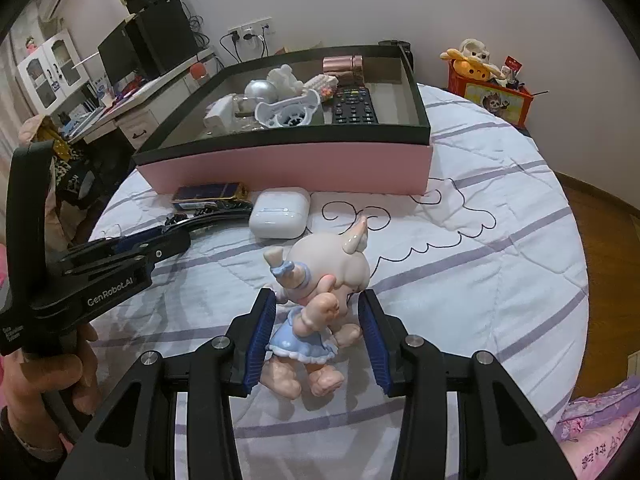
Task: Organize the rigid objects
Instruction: 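Grasp the black hair clip with the left tool while the right tool lifts the doll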
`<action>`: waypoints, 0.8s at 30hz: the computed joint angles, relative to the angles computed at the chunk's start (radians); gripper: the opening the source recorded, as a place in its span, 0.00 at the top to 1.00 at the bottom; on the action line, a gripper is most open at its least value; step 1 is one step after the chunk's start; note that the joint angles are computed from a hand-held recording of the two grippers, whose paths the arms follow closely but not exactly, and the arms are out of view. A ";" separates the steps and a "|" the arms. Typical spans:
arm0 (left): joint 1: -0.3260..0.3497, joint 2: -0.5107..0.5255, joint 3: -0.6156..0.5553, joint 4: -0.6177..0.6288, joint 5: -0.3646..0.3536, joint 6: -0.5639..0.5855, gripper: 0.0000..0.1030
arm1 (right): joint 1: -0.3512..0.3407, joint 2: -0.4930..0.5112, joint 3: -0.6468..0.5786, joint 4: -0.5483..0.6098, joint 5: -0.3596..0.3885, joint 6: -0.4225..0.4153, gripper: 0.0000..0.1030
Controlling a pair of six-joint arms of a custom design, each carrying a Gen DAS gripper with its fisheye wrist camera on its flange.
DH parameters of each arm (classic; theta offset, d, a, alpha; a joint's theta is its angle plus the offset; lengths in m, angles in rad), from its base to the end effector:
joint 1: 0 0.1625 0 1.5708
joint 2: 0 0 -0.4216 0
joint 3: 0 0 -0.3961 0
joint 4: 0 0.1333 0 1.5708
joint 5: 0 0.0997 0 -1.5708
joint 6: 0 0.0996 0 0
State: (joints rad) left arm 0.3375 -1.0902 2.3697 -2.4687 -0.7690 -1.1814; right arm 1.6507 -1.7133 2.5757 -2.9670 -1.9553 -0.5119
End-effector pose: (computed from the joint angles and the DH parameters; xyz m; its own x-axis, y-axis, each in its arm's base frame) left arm -0.2864 -0.3176 0.0555 -0.8017 -0.0016 -0.5977 0.3530 0.8057 -0.4756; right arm 0.1220 -0.3219 0.2503 -0.7852 -0.3190 0.5308 -0.5200 0.8051 -0.2854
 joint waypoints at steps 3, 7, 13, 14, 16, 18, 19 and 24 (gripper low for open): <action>-0.025 -0.023 0.011 0.022 0.001 -0.022 0.77 | 0.009 -0.020 0.007 0.011 0.003 0.004 0.57; -0.054 -0.055 0.019 0.048 0.009 -0.046 0.78 | 0.022 -0.047 0.017 0.022 0.003 0.009 0.57; -0.073 -0.089 0.031 0.076 0.010 -0.058 0.79 | 0.046 -0.082 0.029 0.040 0.004 0.018 0.57; -0.066 -0.082 0.026 0.073 0.008 -0.046 0.79 | 0.048 -0.086 0.031 0.042 0.003 0.020 0.57; -0.046 -0.062 0.026 0.041 0.007 -0.021 0.77 | 0.054 -0.091 0.035 0.045 0.002 0.022 0.57; -0.015 -0.033 0.009 0.041 0.000 0.004 0.63 | 0.058 -0.097 0.038 0.051 0.001 0.025 0.57; -0.007 -0.023 0.009 0.032 0.002 0.009 0.58 | 0.060 -0.101 0.041 0.054 0.000 0.025 0.57; 0.017 0.012 0.021 -0.087 0.018 0.094 0.60 | 0.059 -0.121 0.046 0.065 -0.010 0.028 0.57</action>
State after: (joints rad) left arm 0.3545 -1.0777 2.3910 -2.5555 -0.7514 -1.0870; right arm 1.7100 -1.8338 2.6217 -2.9015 -1.9655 -0.4842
